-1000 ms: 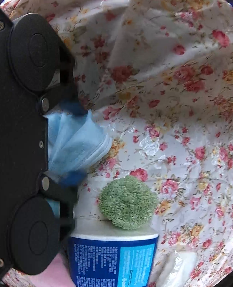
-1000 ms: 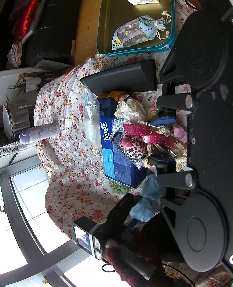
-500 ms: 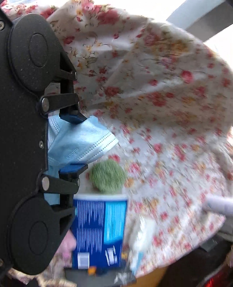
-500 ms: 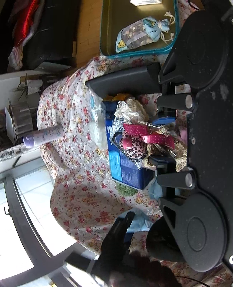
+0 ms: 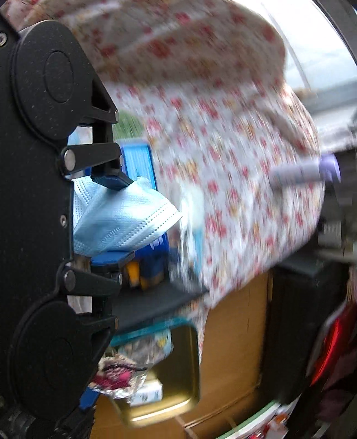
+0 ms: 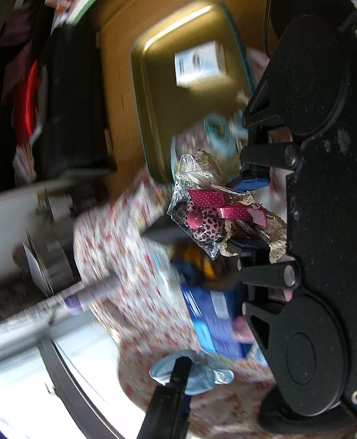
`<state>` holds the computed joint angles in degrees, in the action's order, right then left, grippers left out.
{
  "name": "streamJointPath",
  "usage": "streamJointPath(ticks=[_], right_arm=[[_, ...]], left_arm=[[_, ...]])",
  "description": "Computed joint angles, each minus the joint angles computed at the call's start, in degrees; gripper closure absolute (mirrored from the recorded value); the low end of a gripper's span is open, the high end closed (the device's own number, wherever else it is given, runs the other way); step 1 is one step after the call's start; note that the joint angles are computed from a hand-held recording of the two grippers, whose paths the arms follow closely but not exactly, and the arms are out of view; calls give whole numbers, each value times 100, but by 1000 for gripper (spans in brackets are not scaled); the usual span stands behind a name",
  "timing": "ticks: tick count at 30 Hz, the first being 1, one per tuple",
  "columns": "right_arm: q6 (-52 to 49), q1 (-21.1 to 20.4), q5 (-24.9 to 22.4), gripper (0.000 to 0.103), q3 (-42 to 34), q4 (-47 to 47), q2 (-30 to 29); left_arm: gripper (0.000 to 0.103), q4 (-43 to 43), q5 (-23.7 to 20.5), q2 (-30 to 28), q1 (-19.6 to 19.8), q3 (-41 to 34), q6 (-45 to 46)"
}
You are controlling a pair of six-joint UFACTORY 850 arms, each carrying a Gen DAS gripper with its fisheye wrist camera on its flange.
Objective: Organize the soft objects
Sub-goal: 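Carry the keychain and mask with both grippers over the gold tin tray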
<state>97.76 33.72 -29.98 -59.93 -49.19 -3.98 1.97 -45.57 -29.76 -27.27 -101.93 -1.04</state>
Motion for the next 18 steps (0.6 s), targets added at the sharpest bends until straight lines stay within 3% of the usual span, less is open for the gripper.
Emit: streamJointPath(ticks=[5,14,18], right_arm=[[707,-123,-684,68,313,-456,169],[1721,-668,-1147,68,781,-921,201],[1982,-859,-1631,68,747,-1217,-31]], left_arm=[[57,-255,-93,-316,-405,-399,345],[57,-538,-341,-1140,-1007,-1465,675],[57,-501,-559,-1676,-1201,-2163,562]])
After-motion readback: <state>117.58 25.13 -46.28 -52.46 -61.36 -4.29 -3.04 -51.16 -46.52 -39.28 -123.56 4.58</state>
